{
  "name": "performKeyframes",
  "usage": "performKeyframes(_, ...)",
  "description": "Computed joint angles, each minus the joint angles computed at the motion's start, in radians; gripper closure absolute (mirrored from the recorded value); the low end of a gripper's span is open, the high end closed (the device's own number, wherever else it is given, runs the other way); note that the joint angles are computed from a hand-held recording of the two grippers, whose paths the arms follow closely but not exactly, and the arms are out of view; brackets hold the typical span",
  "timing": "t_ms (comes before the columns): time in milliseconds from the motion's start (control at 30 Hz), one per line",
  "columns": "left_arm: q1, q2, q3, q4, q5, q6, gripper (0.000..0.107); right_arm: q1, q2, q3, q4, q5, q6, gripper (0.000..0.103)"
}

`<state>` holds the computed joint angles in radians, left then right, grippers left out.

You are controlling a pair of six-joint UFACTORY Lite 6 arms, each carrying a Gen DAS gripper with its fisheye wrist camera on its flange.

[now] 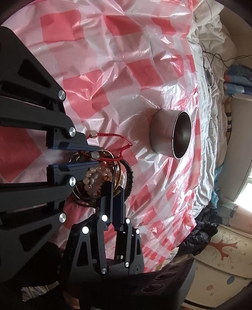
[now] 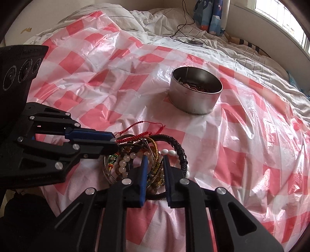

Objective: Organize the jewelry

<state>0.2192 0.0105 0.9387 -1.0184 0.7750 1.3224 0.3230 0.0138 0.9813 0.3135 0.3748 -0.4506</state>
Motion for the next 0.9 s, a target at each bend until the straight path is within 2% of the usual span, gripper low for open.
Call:
performKeyframes(100, 0.099, 0.033, 0.026, -0.082, 0.111, 0.021, 0.098, -0.016, -0.012, -0.011, 0.057, -0.007, -0.051, 0.088)
performKeyframes(233, 0.206, 0.084, 0.073, -0.148, 0.202, -0.004, 0.098, -0.019, -0.043, -0.028, 0.089, -0.021, -0.079, 0.095)
performKeyframes(300, 0.239, 0.099, 0.094, -0.165, 0.239, -0.020, 0.098, -0.046, -0.055, -0.028, 0.206, 0.000, -0.180, 0.097)
performKeyframes(433, 0.274, 0.100, 0.119, -0.175, 0.281, -0.038, 0.098, -0.140, -0.053, -0.004, 0.512, 0.126, -0.418, 0.098)
performKeyframes(567, 0.288, 0.092, 0.115, -0.181, 0.291, -0.038, 0.098, -0.211, -0.047, 0.020, 0.687, 0.263, -0.527, 0.098)
performKeyframes(800, 0.311, 0.087, 0.105, -0.186, 0.309, -0.032, 0.098, -0.307, -0.055, 0.065, 0.839, 0.453, -0.559, 0.098)
performKeyframes(900, 0.321, 0.089, 0.107, -0.185, 0.315, -0.029, 0.098, -0.316, -0.069, 0.092, 0.842, 0.481, -0.544, 0.098)
